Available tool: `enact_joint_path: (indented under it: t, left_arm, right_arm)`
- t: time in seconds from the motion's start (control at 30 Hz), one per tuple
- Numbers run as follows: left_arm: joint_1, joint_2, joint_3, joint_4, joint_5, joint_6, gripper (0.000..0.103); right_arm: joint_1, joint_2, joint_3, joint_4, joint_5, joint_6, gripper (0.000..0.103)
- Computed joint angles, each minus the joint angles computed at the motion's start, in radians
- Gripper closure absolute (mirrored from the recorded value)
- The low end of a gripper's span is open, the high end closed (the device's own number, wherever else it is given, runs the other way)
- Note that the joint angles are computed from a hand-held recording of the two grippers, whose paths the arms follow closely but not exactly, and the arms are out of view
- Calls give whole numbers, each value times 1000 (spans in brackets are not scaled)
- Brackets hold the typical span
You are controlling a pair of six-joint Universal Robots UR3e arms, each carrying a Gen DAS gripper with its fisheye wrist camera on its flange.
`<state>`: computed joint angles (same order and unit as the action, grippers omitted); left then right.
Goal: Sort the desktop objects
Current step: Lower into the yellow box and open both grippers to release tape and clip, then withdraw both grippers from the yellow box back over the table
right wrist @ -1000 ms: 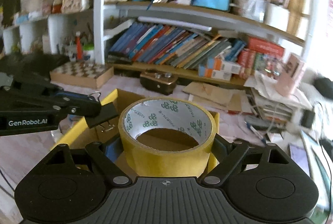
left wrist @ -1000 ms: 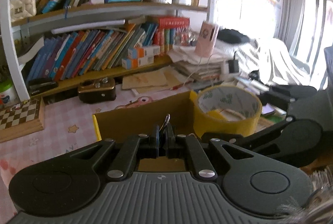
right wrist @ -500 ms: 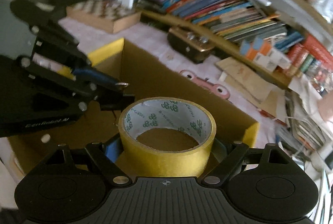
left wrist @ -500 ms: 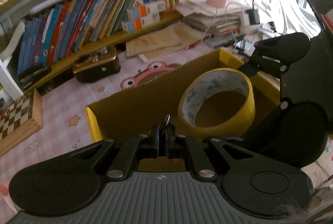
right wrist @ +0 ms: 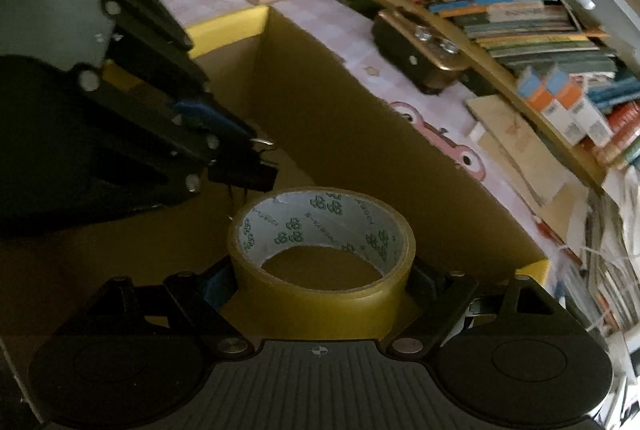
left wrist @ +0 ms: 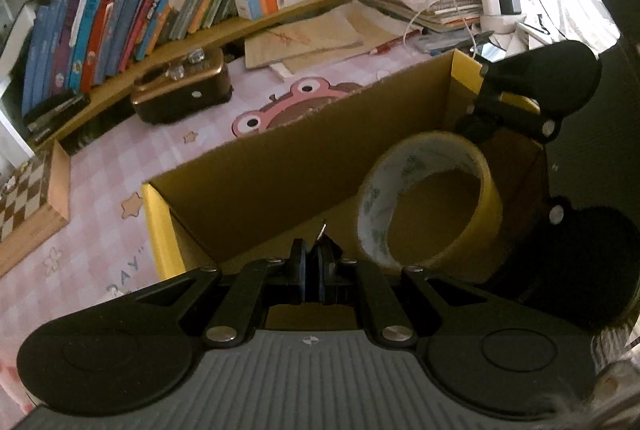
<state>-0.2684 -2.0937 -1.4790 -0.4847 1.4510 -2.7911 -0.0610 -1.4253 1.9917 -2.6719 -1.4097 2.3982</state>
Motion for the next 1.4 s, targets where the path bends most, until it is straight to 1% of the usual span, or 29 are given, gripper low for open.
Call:
enact_joint_path:
  t: [0.13,0.2,0.27,0.37,0.43,0.5,0.53,0.57,0.63,0.7,0.77,0.83,0.93,1.03,1.17,1.23,1.3,1.4]
  left_arm:
    - [-7,3,2,-20,-19,-12,98]
    - [-15,0,7,-26,-24,-10,98]
    - [-26,-9,22,-39,-10,-1,98]
    - [-16,-10,32,-62,-16,-19,98]
    - [-8,-1,19,-53,-24,-29,94]
    - [-7,13,-13,-9,-28,-31,81]
    - [-8,26,-43,34,-27,-33,63]
    - [-8,39,-73,80,-27,-38,51]
    - [-3,70,-133,158,-33,-43,48]
    - [4,107,-175,193,-37,-54,41]
    - [15,153,-236,254,-48,-64,31]
    - [26,200,-288,303,-56,-74,24]
    - [48,279,-374,382,-79,-86,17]
    - [69,352,-448,447,-89,-104,11]
    - [106,465,-559,517,-91,-138,7]
    - [128,525,-620,547,-93,-148,4]
    - [159,592,-683,563,-104,-148,3]
    - [231,707,-778,551,-154,-144,3]
  right_arm:
    - [-8,1,-14,49,6,-51,15]
    - [-16,2,-21,65,7,-62,15]
    - [-19,4,-28,76,8,-54,15]
    - [-12,5,-19,53,7,-56,15]
    - [-1,12,-15,26,-7,-51,15]
    - [1,10,-6,3,-12,-40,15]
    - [-1,8,-3,-7,-12,-33,14]
    - [-4,7,5,-27,-12,-21,14]
    - [-15,-2,22,-56,-3,-4,14]
    - [-40,-29,53,-90,35,21,11]
    - [-59,-60,72,-97,67,51,9]
    - [-76,-94,92,-106,97,72,9]
    - [-95,-155,132,-146,123,115,9]
    - [-116,-226,161,-153,145,183,9]
    - [-159,-360,232,-172,186,290,9]
    - [-171,-432,274,-190,189,351,9]
    - [-180,-503,316,-197,182,404,9]
    - [-175,-604,375,-206,144,492,9]
